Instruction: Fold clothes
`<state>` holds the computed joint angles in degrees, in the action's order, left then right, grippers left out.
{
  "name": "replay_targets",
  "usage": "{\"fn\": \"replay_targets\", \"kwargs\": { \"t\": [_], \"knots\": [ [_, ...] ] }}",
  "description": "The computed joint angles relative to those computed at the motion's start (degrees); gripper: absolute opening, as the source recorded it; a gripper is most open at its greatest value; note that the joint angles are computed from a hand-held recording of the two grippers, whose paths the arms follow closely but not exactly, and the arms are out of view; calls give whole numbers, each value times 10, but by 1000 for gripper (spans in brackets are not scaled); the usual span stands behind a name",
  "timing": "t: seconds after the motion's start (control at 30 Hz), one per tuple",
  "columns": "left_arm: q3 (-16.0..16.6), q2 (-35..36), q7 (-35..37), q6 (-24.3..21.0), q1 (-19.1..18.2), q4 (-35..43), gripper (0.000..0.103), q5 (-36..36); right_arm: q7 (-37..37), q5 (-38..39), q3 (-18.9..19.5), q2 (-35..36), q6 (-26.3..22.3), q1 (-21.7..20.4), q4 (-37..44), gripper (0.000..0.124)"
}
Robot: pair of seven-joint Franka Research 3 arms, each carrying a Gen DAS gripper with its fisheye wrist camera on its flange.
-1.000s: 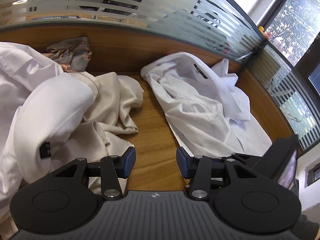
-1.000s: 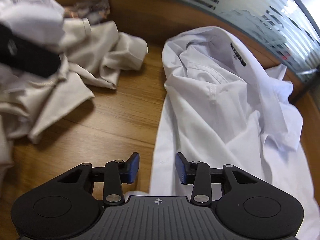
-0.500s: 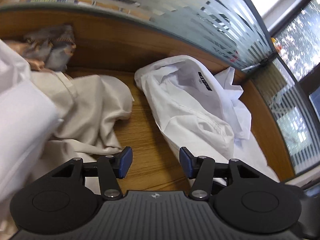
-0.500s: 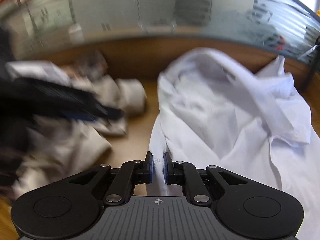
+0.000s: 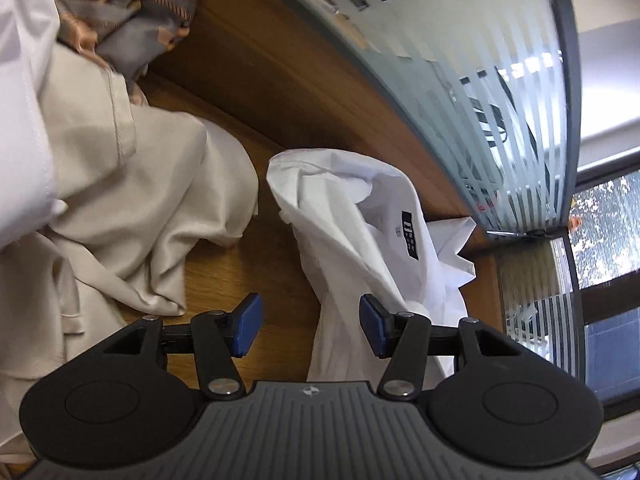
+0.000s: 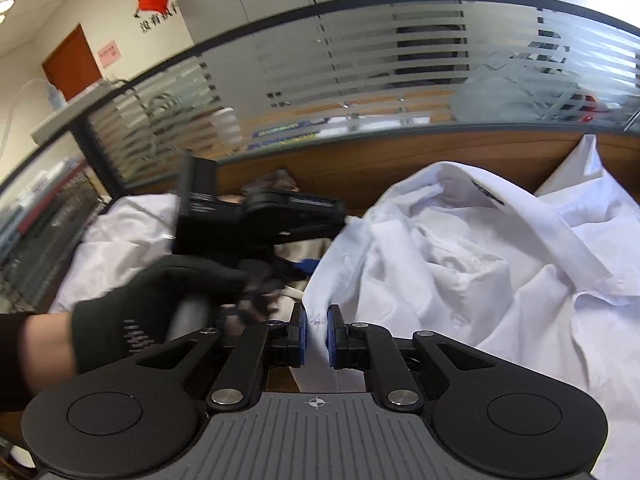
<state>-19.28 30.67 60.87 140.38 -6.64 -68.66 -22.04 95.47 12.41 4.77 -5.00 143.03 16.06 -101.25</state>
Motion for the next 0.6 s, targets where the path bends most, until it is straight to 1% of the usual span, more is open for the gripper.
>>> {"fn": "replay_targets", "kwargs": {
  "t": [0.03, 0.13, 0.27, 0.37, 0.47, 0.57, 0.6],
  "knots": [
    [2, 5, -9, 2, -2, 5, 58, 0, -4, 8, -1, -2, 2, 1, 1, 12],
    [6, -7, -52, 54, -2, -26, 58, -13, -7, 17, 1, -7, 7, 4, 5, 12],
    [-4, -31, -49, 107, 12, -68, 58, -24, -3, 27, 1, -17, 16, 4, 7, 12],
    [-11, -50, -65, 141, 24, -100, 60, -49, 0, 31, 0, -24, 17, 3, 8, 12],
    [-30, -40, -58, 137, 37, -91, 64, -81, 6, 28, 1, -30, 12, 2, 7, 12],
    [-54, -7, -33, 109, 44, -49, 66, -113, 6, 31, 2, -33, 8, 4, 5, 12],
    [-55, 5, -29, 93, 41, -31, 66, -114, 12, 25, 5, -34, 9, 3, 3, 12]
  ]
}}
